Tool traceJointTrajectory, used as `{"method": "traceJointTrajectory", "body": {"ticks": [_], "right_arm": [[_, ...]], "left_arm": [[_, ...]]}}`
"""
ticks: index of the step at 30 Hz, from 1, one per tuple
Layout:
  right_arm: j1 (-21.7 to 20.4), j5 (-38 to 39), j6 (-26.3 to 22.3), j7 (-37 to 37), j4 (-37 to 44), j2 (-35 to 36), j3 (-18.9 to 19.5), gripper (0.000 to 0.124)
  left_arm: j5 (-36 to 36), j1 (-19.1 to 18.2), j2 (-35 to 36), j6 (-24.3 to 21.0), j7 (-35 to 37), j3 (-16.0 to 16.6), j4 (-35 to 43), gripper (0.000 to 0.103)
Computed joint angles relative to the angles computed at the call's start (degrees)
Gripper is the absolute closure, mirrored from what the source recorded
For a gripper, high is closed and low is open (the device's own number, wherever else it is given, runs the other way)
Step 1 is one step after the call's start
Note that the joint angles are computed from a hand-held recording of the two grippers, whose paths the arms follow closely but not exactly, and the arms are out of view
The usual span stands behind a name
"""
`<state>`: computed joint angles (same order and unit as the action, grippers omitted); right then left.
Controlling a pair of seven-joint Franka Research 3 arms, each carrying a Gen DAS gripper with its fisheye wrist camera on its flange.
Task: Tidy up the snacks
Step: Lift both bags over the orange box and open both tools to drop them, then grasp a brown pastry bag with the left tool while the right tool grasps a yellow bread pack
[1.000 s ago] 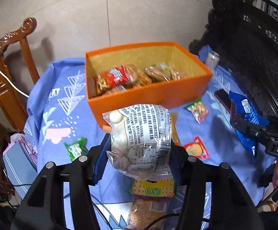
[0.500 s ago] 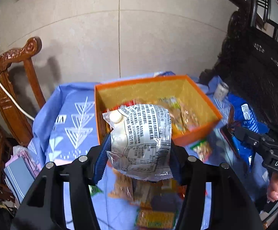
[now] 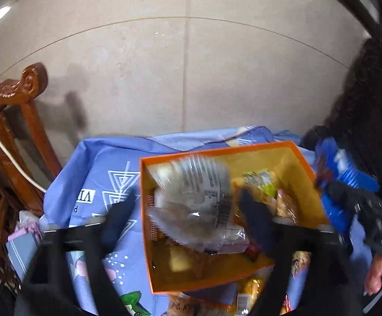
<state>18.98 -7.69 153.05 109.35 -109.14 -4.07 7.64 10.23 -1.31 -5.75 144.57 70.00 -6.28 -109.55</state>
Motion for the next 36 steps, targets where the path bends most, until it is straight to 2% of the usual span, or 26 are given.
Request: {"method": "traceJointTrajectory", "body": {"ticks": [1, 2, 6, 10, 15, 19, 24, 27, 31, 36], "right_arm": [[-0.27, -2.71, 0.02, 2.01, 0.04, -0.02, 0.32, 0.030], [-0.31, -3.96, 0.47, 2.66, -0.26, -0.23, 0.44, 0.030], [0.03, -2.15, 1.35, 0.87, -3.25, -2.38, 0.54, 0.030], [-0.21, -0.33, 0.27, 0.70, -7.99, -5.73, 1.22, 0.030], [0.69, 5.09, -1.45, -2.70, -17.44, -12.60, 1.69, 0.030], [1.54, 9.46, -4.37, -4.80, -24.10, -17.63, 2.54, 0.030], [1.62, 13.28, -4.94, -1.20, -29.93, -21.44, 4.38, 0.030], [1.70, 15.62, -3.94, 2.10, -30.32, -20.27, 4.88, 0.030], [3.03, 17.74, -2.17, 3.51, -26.72, -14.85, 4.81, 0.030], [3.07, 12.78, -4.34, 8.32, -19.61, -6.56, 6.15, 0.030]], "left_arm": [[1.72, 0.32, -0.02, 0.39, -1.84, -0.20, -0.06, 0.005], [2.43, 0.50, -0.29, 1.24, -2.67, -0.17, -0.50, 0.004], [-1.83, 0.31, -1.65, 1.53, -0.12, 0.87, -2.10, 0.004], [-3.18, 0.34, -4.43, 0.99, 0.52, 1.11, -5.60, 0.004], [-6.27, -1.35, -12.06, 5.75, 3.78, 2.45, -16.01, 0.004], [-7.71, -2.70, -18.15, 6.39, 6.13, 3.61, -23.65, 0.004], [-7.89, -2.95, -25.69, 5.48, 5.22, 4.35, -31.80, 0.004], [-7.20, -2.30, -29.83, 3.21, 3.61, 4.42, -35.35, 0.004], [-6.62, -1.80, -34.70, 1.10, 2.75, 5.35, -39.08, 0.004], [-5.63, -0.56, -38.78, -0.68, 1.28, 5.90, -41.50, 0.004]]}}
